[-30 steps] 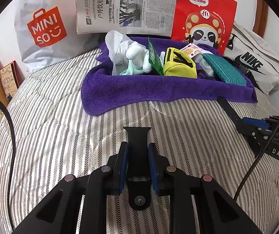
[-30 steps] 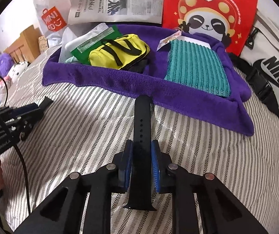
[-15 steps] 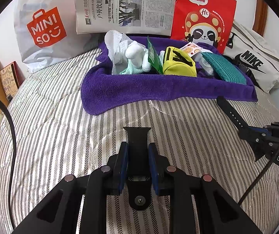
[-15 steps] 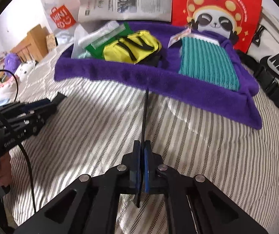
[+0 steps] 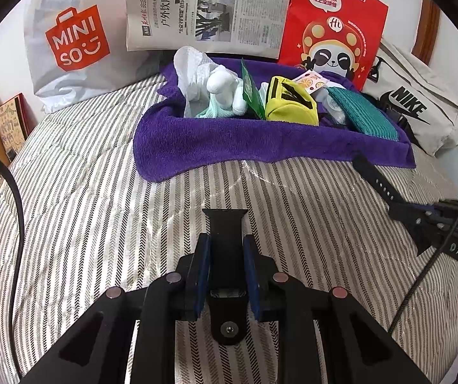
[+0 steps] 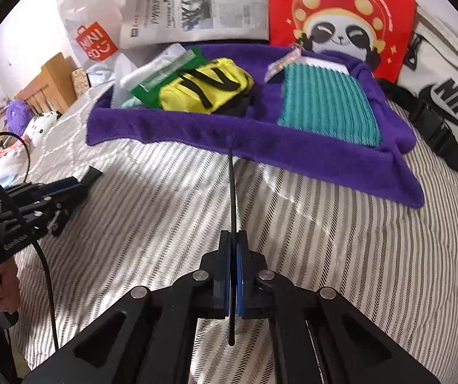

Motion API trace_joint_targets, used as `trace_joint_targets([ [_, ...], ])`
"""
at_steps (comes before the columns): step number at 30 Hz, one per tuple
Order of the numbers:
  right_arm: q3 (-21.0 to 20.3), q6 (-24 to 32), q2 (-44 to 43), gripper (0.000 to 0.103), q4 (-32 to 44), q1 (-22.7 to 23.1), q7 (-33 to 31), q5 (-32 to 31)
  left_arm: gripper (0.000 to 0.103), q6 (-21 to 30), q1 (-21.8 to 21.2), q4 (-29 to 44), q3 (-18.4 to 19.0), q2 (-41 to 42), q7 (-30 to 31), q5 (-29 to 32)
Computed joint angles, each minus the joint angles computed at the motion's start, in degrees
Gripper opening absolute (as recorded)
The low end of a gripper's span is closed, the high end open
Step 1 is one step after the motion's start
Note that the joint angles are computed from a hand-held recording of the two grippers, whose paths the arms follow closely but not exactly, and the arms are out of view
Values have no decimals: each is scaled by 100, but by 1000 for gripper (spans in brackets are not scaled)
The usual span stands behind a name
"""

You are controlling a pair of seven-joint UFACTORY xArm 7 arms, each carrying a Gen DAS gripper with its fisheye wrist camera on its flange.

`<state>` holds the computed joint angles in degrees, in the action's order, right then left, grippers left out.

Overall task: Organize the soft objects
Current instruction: 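Release the right tool's strap beside the teal cloth while the left tool carries its strap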

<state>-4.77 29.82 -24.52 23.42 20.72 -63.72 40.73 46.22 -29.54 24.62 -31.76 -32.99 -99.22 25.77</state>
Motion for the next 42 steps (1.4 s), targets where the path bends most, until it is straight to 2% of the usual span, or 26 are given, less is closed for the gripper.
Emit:
trace_joint_targets([
  [6,-117,161,-141,3,-51,-40,-82,109,20,-356,-113,-247,150,-336,16,-262],
  [23,-151,672,-517,3,152,-210,-14,39,20,-21,36,88,149,-554,594,-507],
  [31,-83,733,-352,3,580,-180,188,45,20,56,305,276,181,-738,918,-442],
  [42,198,364,565,3,1551,-119,402,360,20,-306,883,474,442,-756,1676,-293],
])
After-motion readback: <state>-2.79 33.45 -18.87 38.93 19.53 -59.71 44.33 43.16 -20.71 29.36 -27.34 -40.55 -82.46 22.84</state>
